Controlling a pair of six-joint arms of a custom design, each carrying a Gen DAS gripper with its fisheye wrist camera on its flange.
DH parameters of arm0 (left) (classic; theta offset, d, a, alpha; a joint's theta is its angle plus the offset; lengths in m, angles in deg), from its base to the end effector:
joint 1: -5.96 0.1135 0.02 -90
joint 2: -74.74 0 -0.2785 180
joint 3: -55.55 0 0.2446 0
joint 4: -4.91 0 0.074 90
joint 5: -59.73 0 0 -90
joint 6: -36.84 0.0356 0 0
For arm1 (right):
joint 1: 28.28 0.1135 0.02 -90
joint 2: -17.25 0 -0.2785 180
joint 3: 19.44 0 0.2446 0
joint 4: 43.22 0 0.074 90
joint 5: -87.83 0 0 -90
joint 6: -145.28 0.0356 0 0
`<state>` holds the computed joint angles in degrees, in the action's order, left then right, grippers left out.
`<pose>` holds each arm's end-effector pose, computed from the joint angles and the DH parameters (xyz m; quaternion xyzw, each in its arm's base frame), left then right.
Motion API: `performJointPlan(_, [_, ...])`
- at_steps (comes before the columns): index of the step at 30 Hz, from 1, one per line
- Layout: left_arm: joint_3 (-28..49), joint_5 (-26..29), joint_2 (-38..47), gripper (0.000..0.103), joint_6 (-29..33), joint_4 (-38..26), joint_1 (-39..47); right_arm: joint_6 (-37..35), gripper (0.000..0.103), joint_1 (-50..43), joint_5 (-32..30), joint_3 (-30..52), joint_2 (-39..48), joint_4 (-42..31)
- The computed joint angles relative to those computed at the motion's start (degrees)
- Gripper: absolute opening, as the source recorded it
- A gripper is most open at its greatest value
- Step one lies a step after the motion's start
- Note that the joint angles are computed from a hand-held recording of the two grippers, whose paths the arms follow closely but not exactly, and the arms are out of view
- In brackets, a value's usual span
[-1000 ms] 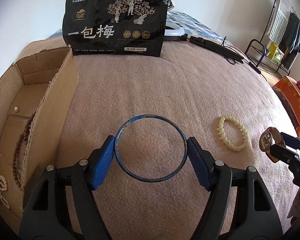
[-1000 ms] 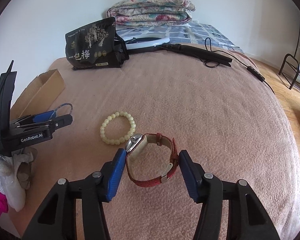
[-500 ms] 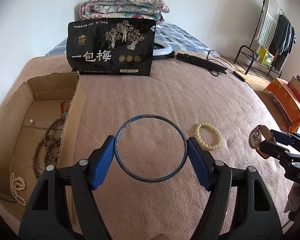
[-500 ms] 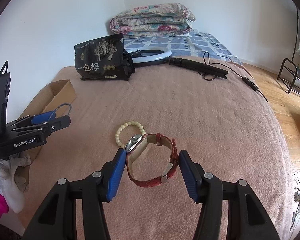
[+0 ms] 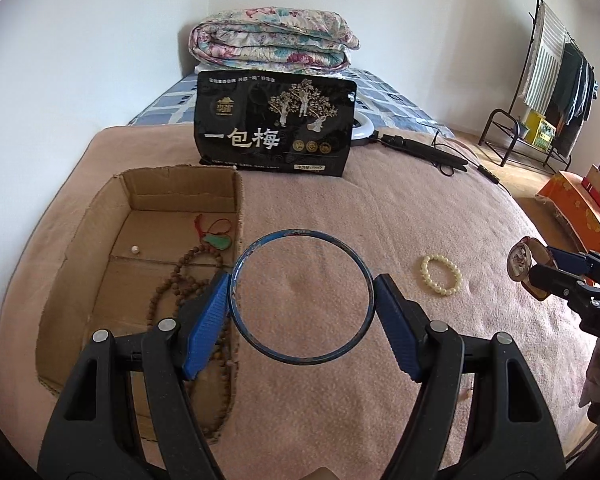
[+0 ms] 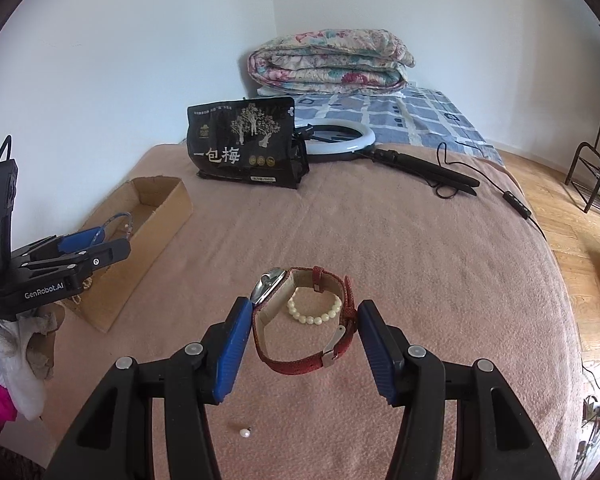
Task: Organize jewelry
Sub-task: 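Carry the blue bangle with the left gripper while the right carries the watch to the box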
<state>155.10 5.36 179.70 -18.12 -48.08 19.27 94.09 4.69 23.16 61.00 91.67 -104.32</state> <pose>0.3837 0.0695 0.2718 0.2545 0.8840 -0.1624 0.3570 0.2174 0.1229 0.3204 0.1131 0.9262 0.0022 0.3598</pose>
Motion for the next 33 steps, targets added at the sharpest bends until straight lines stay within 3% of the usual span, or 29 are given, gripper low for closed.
performJointPlan(21, [19.22,2.47,13.31,0.074,6.58,-8.72,12.95,-2.17,0.056,5.07,-2.32,20.11,20.72,4.26])
performJointPlan(33, [23.97,2.71,17.46,0.074,7.75,-10.1,14.99,-4.7,0.057,4.64,-6.82,33.58,33.91,6.14])
